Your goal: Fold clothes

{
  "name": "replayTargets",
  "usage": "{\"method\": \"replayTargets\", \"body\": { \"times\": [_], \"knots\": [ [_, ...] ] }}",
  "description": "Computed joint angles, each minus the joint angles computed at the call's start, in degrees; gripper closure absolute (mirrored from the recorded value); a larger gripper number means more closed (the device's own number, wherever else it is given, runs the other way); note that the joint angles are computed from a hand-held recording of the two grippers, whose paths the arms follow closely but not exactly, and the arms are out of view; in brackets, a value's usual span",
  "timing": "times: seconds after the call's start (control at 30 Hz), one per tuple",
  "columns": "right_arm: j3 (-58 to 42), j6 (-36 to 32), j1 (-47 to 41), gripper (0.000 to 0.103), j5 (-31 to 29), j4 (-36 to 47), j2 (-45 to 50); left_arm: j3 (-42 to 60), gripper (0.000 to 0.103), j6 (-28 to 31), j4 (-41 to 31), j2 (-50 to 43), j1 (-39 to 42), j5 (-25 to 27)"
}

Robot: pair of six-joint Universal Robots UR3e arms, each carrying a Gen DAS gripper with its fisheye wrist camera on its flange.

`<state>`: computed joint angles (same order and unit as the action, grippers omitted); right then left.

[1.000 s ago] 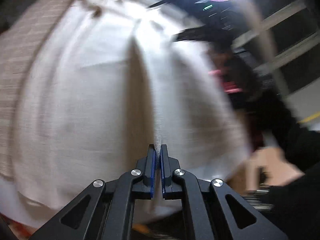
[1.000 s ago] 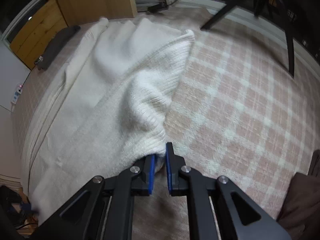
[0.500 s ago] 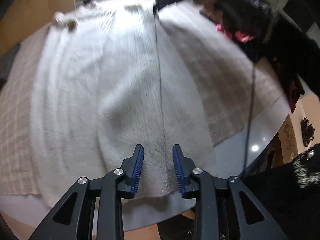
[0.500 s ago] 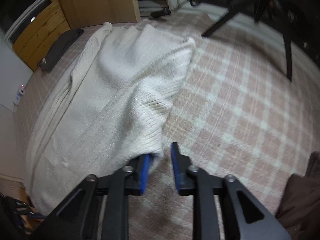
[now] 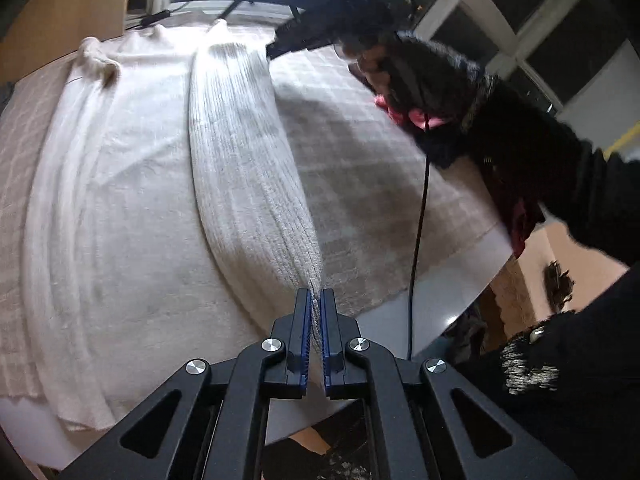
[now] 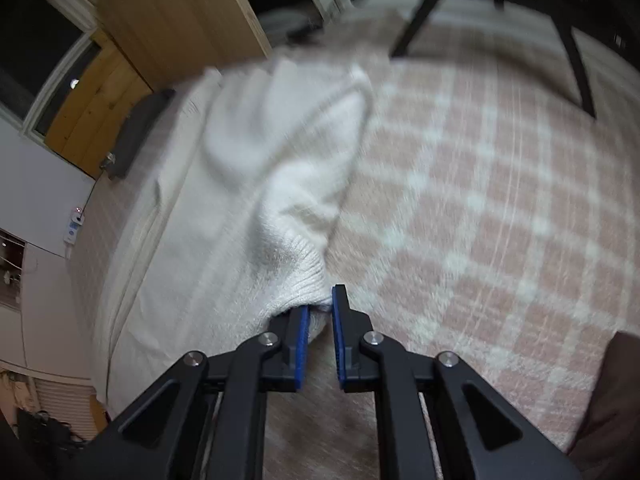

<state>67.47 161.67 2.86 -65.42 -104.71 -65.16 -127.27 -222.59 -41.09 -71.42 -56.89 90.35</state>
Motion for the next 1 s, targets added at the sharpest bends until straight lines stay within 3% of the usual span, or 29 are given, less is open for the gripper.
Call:
{"method": "replayTargets", "body": {
  "times": [0.07, 0.17, 0.23, 0.27, 0.37, 0.5, 0.77, 0.83, 0.87, 1.0],
  "knots": [
    [2.69, -1.60, 0.59, 0.084, -2.12, -0.98, -2.09, -1.45, 0.097, 4.11, -1.56, -1.28, 3.63, -3.35],
    [3.57, -3.27, 0.68, 0.080, -3.91, -1.02, -4.09, -2.33, 0.082, 2.81, -2.81, 1.57, 4.45, -6.10],
    [4.83, -3.89, 0.49, 0.080, -4.25, -1.00, -5.77, -3.55, 0.070, 0.77, -4.14, 6.27, 4.07, -4.92],
    [5.44, -4.12, 0.37, 0.080, -4.29, -0.90, -6.57, -3.73, 0.070, -0.87, -5.95, 8.30, 3.44, -2.85],
    [3.23, -1.05, 4.18, 0.080, -6.95, -3.81, -2.64, -7.59, 0.073, -1.36, -10.11, 14.92, 7.15, -3.89],
    [3.55, -0.11, 6.15, 0.080, -8.70, -5.60, -1.81, -6.18, 0.086, -0.54, -8.37, 7.05, 5.08, -2.45],
    [7.53, -0.20, 5.93, 0.080, -10.46, -7.11, -5.23, -5.94, 0.086, 0.15, -5.92, 5.67, 6.68, -2.78],
    [8.55, -0.03, 5.68, 0.080, -10.48, -7.56, -5.94, -5.23, 0.098, -0.75, -4.42, 3.33, 5.16, -1.13],
    [9.22, 0.05, 5.44, 0.080, -10.42, -7.93, -6.43, -4.78, 0.100, -1.51, -2.64, 1.21, 4.09, -0.62],
    [11.43, 0.48, 4.26, 0.080, -9.31, -8.66, -7.96, -2.11, 0.100, -1.67, -6.99, 3.58, 3.12, 0.82]
  ]
}}
